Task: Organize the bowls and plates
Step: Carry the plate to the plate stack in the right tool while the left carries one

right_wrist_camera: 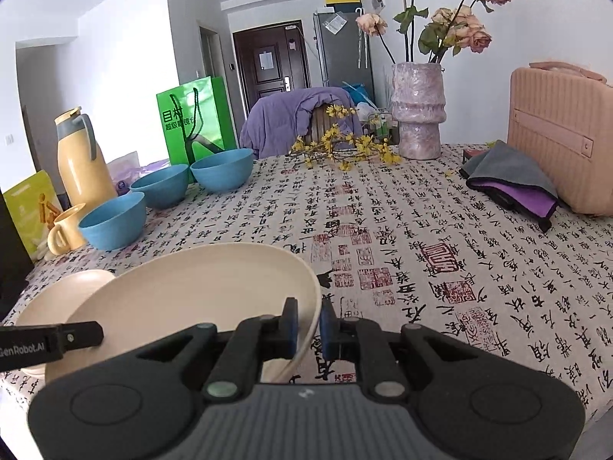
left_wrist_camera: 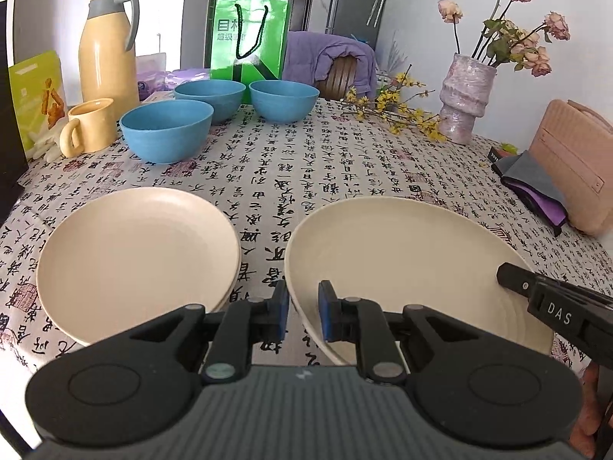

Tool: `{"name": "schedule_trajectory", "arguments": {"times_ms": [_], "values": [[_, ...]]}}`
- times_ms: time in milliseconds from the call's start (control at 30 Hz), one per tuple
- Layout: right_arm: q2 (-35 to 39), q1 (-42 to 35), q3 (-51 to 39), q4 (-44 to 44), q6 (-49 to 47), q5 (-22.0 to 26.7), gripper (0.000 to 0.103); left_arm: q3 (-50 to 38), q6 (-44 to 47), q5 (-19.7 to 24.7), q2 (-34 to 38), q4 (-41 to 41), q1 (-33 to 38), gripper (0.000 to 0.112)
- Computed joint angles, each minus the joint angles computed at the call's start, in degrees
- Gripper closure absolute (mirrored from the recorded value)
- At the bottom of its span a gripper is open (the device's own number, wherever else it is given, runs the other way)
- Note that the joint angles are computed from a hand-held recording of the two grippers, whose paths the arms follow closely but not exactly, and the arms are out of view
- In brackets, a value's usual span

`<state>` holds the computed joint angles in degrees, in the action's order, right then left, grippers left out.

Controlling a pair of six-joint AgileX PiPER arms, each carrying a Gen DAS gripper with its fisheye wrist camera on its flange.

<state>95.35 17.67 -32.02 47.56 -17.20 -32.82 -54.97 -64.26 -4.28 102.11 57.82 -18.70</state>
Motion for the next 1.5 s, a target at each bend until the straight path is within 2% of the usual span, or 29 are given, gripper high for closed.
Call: {"name": "schedule_trajectory", "arguments": {"times_ms": [67, 200, 300, 367, 500, 700, 1033, 1267, 1500], "values": [[-0.1, 0.5, 0.0, 0.7, -0.5, -0.2, 0.092, 0.5, 6.3, -0.3, -0.3, -6.3, 0.2, 0.096], [0.2, 1.4, -1.1, 2.1, -1.8, 0.1, 0.091, 1.0, 11.1, -1.1, -0.6, -10.8, 1.3, 0.096], [1.2, 2.4, -3.3, 3.3, -3.7, 0.9, 0.091, 1.5, 18.2, -1.7, -0.9, -17.7, 2.9, 0.096], [2.2, 3.3, -5.3, 4.2, -5.3, 1.5, 0.091, 1.4, 17.9, -2.2, -0.9, -17.4, 4.4, 0.096], [5.2, 5.3, -10.7, 6.5, -9.2, 3.4, 0.09, 0.5, 11.0, -3.2, -0.5, -9.9, 8.9, 0.096], [12.0, 8.9, -22.1, 13.3, -18.0, 7.5, 0.09, -2.0, 10.6, -3.5, 1.1, -8.1, 15.3, 0.096], [22.5, 12.7, -40.9, 33.5, -41.7, 12.1, 0.089, -9.4, -10.6, -4.4, 6.1, 15.4, 23.5, 0.096], [26.6, 13.7, -47.9, 45.2, -55.1, 12.6, 0.088, -13.0, -22.0, -5.3, 9.3, 27.7, 25.8, 0.096], [28.5, 14.8, -50.4, 52.3, -64.4, 10.7, 0.086, -13.9, -24.7, -6.1, 11.0, 30.8, 26.5, 0.095]]}}
